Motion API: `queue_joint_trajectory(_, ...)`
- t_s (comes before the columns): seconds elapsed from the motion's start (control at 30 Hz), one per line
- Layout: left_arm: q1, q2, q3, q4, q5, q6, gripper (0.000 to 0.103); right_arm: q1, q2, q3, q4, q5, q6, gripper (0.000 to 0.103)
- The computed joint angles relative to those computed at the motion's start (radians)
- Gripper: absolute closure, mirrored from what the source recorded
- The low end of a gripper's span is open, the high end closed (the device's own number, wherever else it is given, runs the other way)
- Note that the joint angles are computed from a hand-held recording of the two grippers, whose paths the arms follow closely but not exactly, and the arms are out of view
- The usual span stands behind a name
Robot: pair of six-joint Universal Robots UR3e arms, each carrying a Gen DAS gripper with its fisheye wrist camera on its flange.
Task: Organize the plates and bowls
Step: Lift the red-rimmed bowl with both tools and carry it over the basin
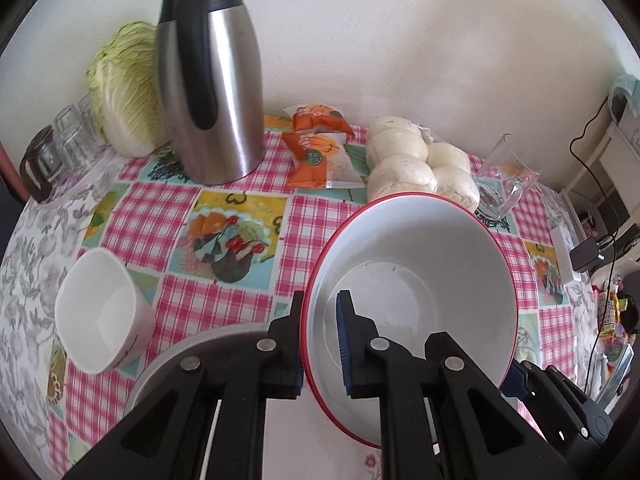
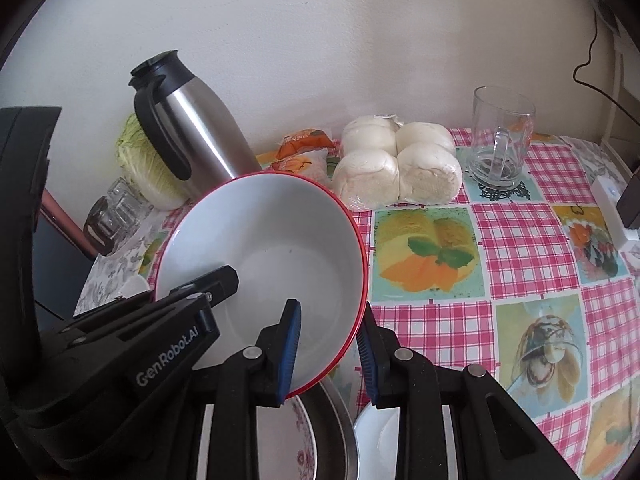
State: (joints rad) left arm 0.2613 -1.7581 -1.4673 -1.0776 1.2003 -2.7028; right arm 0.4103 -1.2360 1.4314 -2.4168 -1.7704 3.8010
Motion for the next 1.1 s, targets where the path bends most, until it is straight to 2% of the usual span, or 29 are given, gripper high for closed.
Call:
queue_joint_trajectory(0.37,0.171,0.131,-0.068,-0.153,-0.092,0.075,0.088,0.104,0.026,-0.141,0.14,-0.032,0.028,0.073)
queue_joint_trajectory(0.67,0.296,0.207,-0.085,-0.302,-0.134,0.162,0.088,0.181,0.066,-0.273,0.27,-0.063,0.045,0.073)
queue_joint_trajectory(1.1,0.407,0.302,-0.21,-0.349,-0.164,0.262,0.088,0.241,0.069,-0.266,0.316,-0.059,0.092,0.073)
